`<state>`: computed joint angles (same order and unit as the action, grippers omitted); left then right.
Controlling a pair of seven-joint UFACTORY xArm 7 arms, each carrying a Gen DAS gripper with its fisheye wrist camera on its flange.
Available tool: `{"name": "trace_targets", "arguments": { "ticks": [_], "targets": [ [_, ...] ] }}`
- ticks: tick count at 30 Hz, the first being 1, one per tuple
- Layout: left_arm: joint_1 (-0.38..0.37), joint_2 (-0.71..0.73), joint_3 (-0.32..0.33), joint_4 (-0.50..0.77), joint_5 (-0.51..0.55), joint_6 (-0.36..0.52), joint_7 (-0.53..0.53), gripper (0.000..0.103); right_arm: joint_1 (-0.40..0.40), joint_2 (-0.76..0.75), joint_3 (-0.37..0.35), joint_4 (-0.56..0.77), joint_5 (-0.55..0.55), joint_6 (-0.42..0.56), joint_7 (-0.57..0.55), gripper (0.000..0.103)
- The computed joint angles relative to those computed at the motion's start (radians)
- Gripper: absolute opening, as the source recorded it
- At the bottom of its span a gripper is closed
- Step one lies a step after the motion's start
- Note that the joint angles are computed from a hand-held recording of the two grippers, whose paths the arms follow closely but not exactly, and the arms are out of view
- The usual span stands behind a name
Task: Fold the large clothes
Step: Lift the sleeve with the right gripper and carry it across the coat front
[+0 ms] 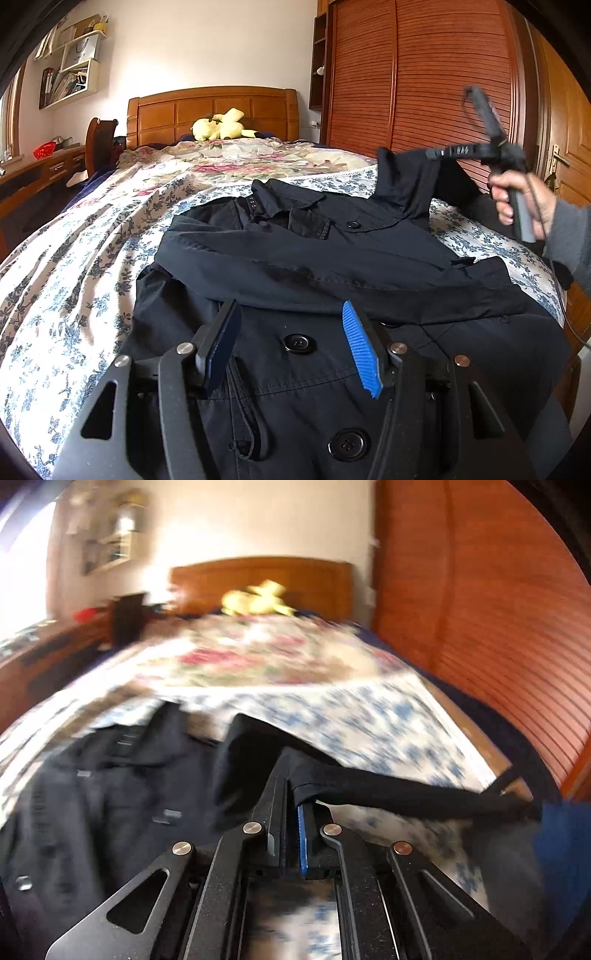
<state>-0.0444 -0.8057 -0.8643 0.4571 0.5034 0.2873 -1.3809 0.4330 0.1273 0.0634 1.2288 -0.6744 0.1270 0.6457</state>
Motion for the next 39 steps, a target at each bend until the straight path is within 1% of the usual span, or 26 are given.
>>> {"name": "trace_targets", "arguments": {
  "ticks": [3, 5, 7, 9, 11, 12, 13, 14, 15, 16, 17, 18, 19, 20, 24, 27, 30, 33, 39],
  "targets": [
    [-0.003, 0.001, 0.004, -0.002, 0.0, -0.004, 0.001, 0.056, -0.002, -0.032, 0.09, -0.024, 0.129, -0.01, -0.175, 0.002],
    [-0.004, 0.001, 0.005, -0.004, 0.0, -0.007, 0.001, 0.056, 0.033, -0.043, 0.095, -0.037, 0.124, 0.007, -0.182, 0.002],
    [-0.006, 0.002, 0.007, -0.004, -0.001, -0.008, 0.001, 0.056, 0.059, -0.048, 0.111, -0.045, 0.118, 0.057, -0.187, 0.002],
    [-0.007, 0.002, 0.007, -0.005, -0.001, -0.009, 0.002, 0.056, 0.07, -0.053, 0.128, -0.06, 0.152, 0.105, -0.21, 0.002],
    [-0.005, 0.001, 0.008, -0.005, 0.0, -0.012, 0.003, 0.056, 0.076, -0.059, 0.133, -0.078, 0.165, 0.146, -0.195, 0.002],
    [-0.006, 0.0, 0.01, -0.006, -0.001, -0.013, 0.004, 0.056, 0.074, -0.063, 0.14, -0.088, 0.206, 0.173, -0.214, 0.002],
    [-0.006, -0.001, 0.011, -0.008, -0.001, -0.015, 0.005, 0.056, 0.059, -0.069, 0.156, -0.101, 0.224, 0.187, -0.221, 0.004],
    [-0.007, -0.002, 0.012, -0.009, -0.002, -0.017, 0.006, 0.056, 0.074, -0.085, 0.142, -0.121, 0.2, 0.195, -0.2, 0.007],
    [-0.006, -0.003, 0.012, -0.009, -0.003, -0.017, 0.006, 0.056, 0.074, -0.105, 0.139, -0.144, 0.134, 0.193, -0.153, 0.01],
    [-0.006, -0.003, 0.012, -0.01, -0.003, -0.019, 0.007, 0.056, 0.068, -0.12, 0.139, -0.155, 0.081, 0.19, -0.119, 0.019],
    [-0.009, -0.004, 0.012, -0.011, -0.004, -0.018, 0.008, 0.056, 0.057, -0.139, 0.141, -0.169, 0.027, 0.177, -0.077, 0.033],
    [-0.009, -0.005, 0.011, -0.01, -0.005, -0.018, 0.01, 0.056, 0.045, -0.152, 0.144, -0.177, 0.012, 0.164, -0.062, 0.04],
    [-0.008, -0.005, 0.011, -0.01, -0.005, -0.018, 0.01, 0.056, 0.029, -0.17, 0.146, -0.185, -0.003, 0.151, -0.037, 0.049],
    [-0.006, -0.003, 0.009, -0.008, -0.006, -0.019, 0.011, 0.056, 0.013, -0.18, 0.15, -0.184, -0.013, 0.148, -0.022, 0.051],
    [-0.002, 0.001, 0.004, -0.004, -0.007, -0.017, 0.012, 0.056, -0.036, -0.17, 0.161, -0.146, -0.045, 0.174, 0.004, 0.054],
    [-0.002, 0.0, 0.004, -0.005, -0.008, -0.018, 0.011, 0.056, -0.05, -0.128, 0.151, -0.108, -0.054, 0.203, 0.013, 0.058],
    [-0.003, 0.002, 0.004, -0.005, -0.01, -0.019, 0.011, 0.056, -0.051, -0.079, 0.122, -0.078, -0.06, 0.237, 0.02, 0.06],
    [-0.004, 0.005, 0.004, -0.006, -0.011, -0.022, 0.01, 0.056, -0.055, -0.037, 0.089, -0.068, -0.017, 0.265, 0.003, 0.062],
    [-0.004, 0.01, 0.009, -0.006, -0.01, -0.026, 0.017, 0.056, -0.067, 0.0, 0.028, -0.079, -0.043, 0.326, 0.05, 0.065]
  ]
}}
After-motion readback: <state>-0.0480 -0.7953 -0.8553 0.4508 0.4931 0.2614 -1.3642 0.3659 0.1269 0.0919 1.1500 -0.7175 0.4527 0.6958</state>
